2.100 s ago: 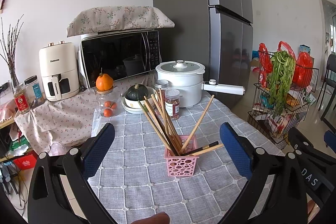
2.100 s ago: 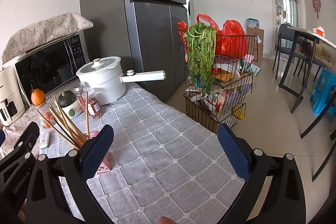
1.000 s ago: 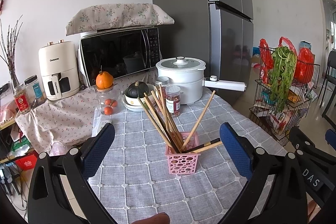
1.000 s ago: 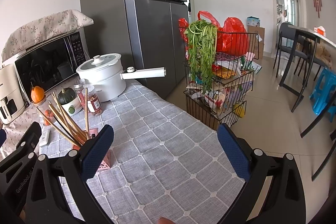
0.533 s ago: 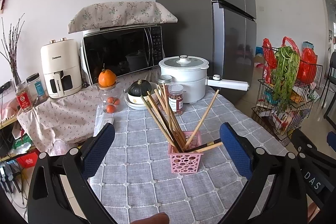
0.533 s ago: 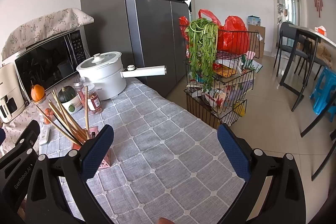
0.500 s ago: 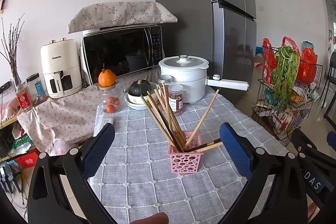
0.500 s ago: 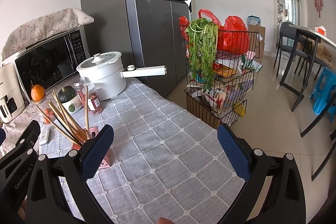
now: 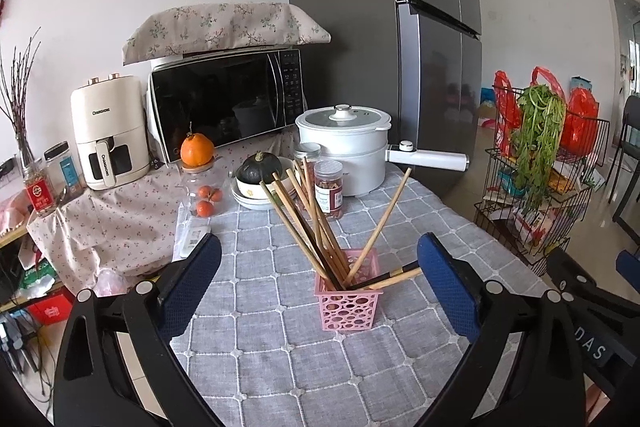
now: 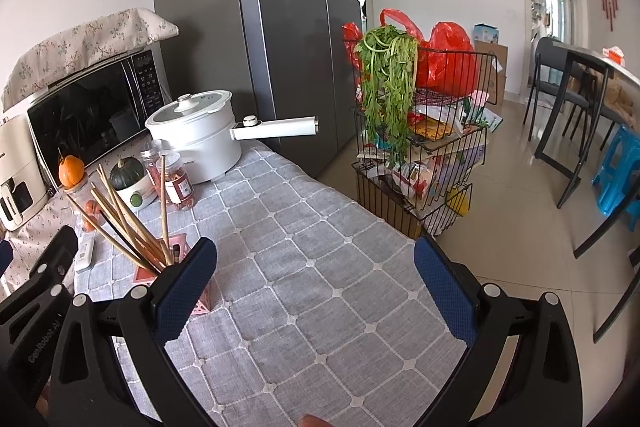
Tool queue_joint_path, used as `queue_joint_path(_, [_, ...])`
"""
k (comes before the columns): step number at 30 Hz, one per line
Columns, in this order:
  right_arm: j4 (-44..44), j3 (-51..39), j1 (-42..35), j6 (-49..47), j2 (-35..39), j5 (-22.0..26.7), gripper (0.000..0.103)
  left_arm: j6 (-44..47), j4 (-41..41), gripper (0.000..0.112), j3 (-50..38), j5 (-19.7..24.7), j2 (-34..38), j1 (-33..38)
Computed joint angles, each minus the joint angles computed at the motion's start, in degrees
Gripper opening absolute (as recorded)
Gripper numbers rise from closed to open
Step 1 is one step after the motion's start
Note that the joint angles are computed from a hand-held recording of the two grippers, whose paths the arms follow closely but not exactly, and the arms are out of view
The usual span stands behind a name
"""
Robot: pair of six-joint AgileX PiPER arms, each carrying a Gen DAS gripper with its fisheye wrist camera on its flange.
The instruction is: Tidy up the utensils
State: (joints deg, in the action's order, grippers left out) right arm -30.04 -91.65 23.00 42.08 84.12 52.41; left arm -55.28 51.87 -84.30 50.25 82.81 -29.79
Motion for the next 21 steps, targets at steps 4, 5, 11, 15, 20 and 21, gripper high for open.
queue_joint_path(4, [0.32,-0.06,-0.29,-0.19,0.15,0.11,0.096,0.24,0.71,0.089,0.32,-1.42,-0.3,0.06])
queue_joint_path(5, [0.29,-0.02,-0.35,-0.12,0.2,0.05,0.096,0.41,0.84,0.089,0.49,-1.62,-0.39,-0.09])
queue_joint_path(11, [-0.43,0.01,-0.32,0.42,0.29,0.02,0.096,1.64,0.31,0.083,0.2,-2.17,0.0,-0.15])
queue_joint_path(15, [-0.59,-0.1,-0.48,0.57,0.25,0.05,0.096,2.43,-1.58,0.093,-0.38,-2.18,-0.21,0.3])
queue_joint_path(20, [-0.67,0.11,-0.71,0.86,0.07,-0.2,0.096,3.35,-2.36,0.096,-2.18,-0.45,0.78,0.14])
queue_joint_path(21, [-0.63,0.08,-0.75,0.82,0.12,-0.23,0.096,4.03,-3.18,0.096,-2.43,-0.43,0.91,0.39])
